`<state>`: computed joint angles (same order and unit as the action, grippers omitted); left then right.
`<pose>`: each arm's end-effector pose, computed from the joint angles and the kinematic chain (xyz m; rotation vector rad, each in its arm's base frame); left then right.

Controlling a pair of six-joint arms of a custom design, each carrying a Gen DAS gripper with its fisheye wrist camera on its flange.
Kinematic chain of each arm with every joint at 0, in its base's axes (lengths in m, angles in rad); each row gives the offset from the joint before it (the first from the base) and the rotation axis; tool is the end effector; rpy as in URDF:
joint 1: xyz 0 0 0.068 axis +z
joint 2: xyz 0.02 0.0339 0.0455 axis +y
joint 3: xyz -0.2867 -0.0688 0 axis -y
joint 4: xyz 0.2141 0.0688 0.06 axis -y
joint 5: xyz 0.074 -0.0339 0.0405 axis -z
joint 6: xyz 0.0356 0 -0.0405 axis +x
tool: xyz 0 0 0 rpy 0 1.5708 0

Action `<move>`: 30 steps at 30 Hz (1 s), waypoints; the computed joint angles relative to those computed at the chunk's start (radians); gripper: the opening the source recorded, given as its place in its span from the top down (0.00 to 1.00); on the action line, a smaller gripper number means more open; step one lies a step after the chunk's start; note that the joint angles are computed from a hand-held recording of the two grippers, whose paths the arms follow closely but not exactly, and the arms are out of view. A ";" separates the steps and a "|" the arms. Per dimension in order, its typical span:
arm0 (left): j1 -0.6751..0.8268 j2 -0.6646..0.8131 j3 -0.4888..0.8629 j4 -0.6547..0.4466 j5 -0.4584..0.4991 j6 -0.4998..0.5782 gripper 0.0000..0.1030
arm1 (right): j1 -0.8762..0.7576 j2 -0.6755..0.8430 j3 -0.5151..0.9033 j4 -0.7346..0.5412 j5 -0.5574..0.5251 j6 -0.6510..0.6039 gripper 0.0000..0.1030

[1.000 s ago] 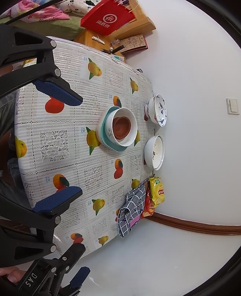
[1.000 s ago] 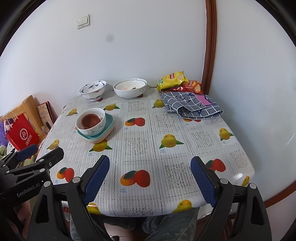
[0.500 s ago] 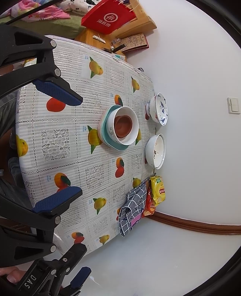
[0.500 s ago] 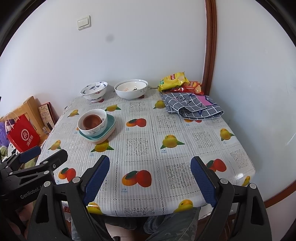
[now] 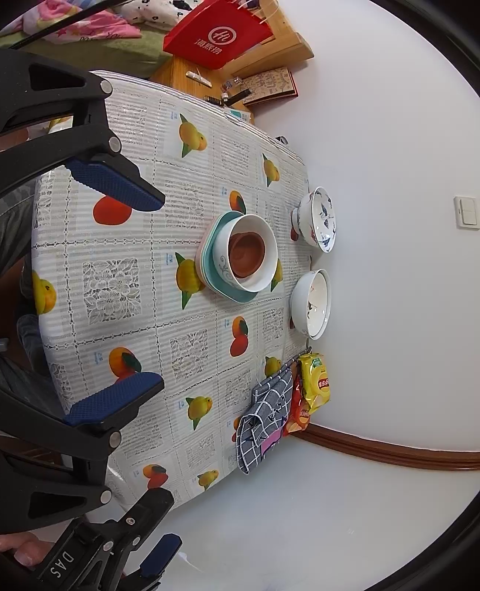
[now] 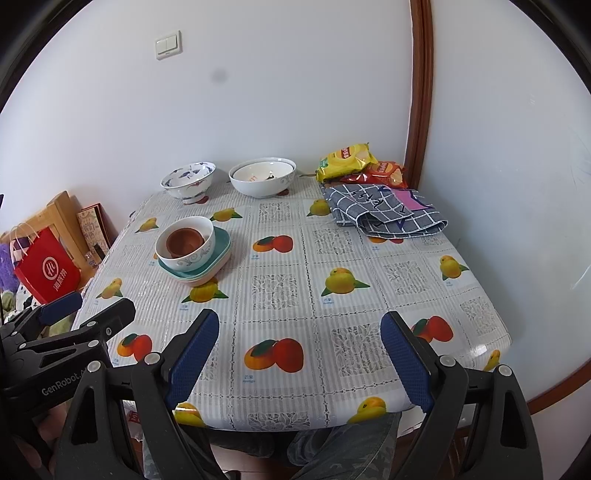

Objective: Organize plates and bowls

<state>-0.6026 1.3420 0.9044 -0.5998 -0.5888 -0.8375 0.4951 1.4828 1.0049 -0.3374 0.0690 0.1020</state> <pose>0.1982 -0.1124 0.2671 -0.4715 2.3246 0.1130 0.2542 0.1345 0.2742 -0.4351 2.3531 0.2003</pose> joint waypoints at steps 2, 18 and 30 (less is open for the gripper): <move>0.006 0.001 0.001 0.000 0.002 0.005 0.14 | 0.000 -0.001 -0.001 0.001 -0.001 0.000 0.14; 0.008 -0.007 0.004 -0.011 -0.003 0.005 0.14 | 0.010 -0.007 0.005 0.001 0.003 0.001 0.14; 0.009 -0.009 0.011 -0.018 -0.006 0.008 0.14 | 0.011 -0.007 0.010 -0.002 0.002 0.000 0.14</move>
<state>-0.5933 1.3331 0.9150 -0.6182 -0.5945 -0.8294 0.5061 1.4755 1.0152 -0.3392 0.0708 0.1025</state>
